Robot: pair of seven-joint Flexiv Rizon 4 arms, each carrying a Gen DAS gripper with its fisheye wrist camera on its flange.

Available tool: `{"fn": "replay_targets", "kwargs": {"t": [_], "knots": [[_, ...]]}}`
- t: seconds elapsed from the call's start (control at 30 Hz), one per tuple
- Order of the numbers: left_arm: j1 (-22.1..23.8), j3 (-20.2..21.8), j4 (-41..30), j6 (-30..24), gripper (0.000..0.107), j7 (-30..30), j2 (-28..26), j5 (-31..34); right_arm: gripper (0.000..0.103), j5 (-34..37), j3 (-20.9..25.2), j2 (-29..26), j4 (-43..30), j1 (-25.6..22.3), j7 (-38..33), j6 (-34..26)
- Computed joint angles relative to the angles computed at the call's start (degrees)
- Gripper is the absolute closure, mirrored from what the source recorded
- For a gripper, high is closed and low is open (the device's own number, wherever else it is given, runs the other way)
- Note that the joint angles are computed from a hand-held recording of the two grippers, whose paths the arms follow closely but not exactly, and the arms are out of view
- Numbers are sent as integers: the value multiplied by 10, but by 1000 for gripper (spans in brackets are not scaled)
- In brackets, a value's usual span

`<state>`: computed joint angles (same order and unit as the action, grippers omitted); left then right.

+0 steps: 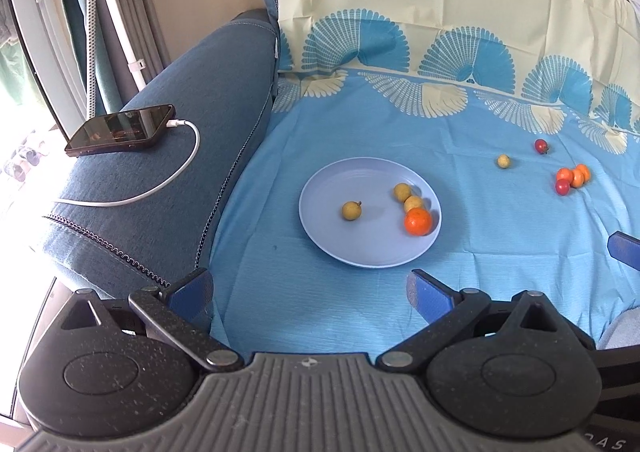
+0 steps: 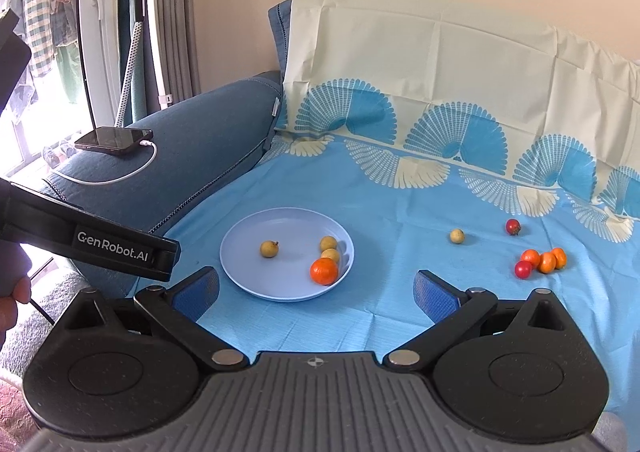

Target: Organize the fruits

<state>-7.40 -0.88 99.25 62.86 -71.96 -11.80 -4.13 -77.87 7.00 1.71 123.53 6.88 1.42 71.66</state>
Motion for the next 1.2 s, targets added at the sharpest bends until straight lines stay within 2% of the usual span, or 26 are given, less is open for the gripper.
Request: {"fn": "replay_targets", "kwargs": {"t": [1.2], "knots": [[-6, 3, -19, -17, 4, -12, -12, 27, 1, -5, -4, -6, 1, -2, 13, 9]]}}
